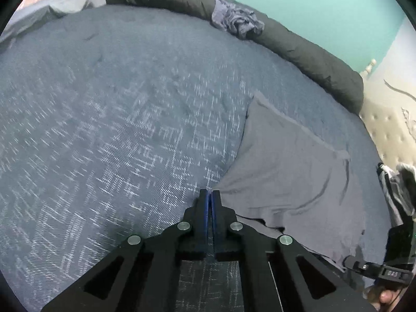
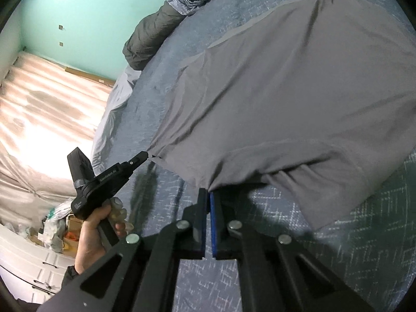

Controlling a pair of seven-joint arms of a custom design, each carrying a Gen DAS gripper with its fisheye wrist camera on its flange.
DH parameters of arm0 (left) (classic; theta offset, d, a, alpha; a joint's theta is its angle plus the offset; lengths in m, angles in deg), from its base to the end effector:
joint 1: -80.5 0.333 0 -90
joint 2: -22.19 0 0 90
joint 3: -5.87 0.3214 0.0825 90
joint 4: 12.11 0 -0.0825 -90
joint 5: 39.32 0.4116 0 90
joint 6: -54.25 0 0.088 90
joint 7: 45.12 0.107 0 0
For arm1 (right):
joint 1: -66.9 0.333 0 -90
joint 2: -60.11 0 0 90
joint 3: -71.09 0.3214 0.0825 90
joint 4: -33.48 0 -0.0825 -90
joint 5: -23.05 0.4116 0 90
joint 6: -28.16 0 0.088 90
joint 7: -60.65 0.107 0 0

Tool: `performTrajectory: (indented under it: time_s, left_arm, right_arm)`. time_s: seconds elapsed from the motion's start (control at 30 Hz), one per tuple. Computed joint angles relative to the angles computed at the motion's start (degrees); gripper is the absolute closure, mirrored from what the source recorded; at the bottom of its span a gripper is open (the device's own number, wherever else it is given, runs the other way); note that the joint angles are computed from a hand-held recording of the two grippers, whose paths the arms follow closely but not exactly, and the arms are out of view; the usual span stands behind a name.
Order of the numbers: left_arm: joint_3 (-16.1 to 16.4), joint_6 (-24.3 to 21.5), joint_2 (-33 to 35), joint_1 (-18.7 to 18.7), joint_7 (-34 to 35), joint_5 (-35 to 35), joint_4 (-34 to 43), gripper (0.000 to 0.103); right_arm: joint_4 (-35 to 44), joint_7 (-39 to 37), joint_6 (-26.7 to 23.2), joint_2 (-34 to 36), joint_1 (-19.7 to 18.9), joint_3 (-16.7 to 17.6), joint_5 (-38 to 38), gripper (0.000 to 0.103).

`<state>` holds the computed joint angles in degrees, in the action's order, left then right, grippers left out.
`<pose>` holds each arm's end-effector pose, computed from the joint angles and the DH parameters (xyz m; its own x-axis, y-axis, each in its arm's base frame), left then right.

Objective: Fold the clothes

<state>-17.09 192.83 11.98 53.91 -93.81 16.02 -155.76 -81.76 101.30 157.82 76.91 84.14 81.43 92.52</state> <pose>0.3153 -0.3600 0.3373 0.6115 -0.7144 0.3403 -0.4760 -0.6756 -0.5630 0.5469 0.3095 0.3087 0.4203 -0.5080 -0.7519 -0.9039 -0.3074 -0.2976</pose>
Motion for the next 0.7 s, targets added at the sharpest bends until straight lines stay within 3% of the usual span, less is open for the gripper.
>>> performTrajectory:
  time_s: [0.07, 0.2, 0.7]
  left_arm:
    - [0.0, -0.1, 0.3, 0.0, 0.0, -0.1, 0.1, 0.101]
    - [1.0, 4.2, 1.8, 1.0, -2.4, 0.8, -0.6, 0.101]
    - [1.9, 4.8, 4.5, 1.6, -3.9, 3.0, 1.5, 0.101]
  right_arm:
    - [0.1, 0.1, -0.2, 0.1, 0.0, -0.1, -0.5, 0.101]
    - [1.0, 2.2, -0.4, 1.6, 0.4, -0.4, -3.7, 0.101]
    - [0.7, 4.2, -0.8, 1.7, -0.1, -0.2, -5.5, 0.100]
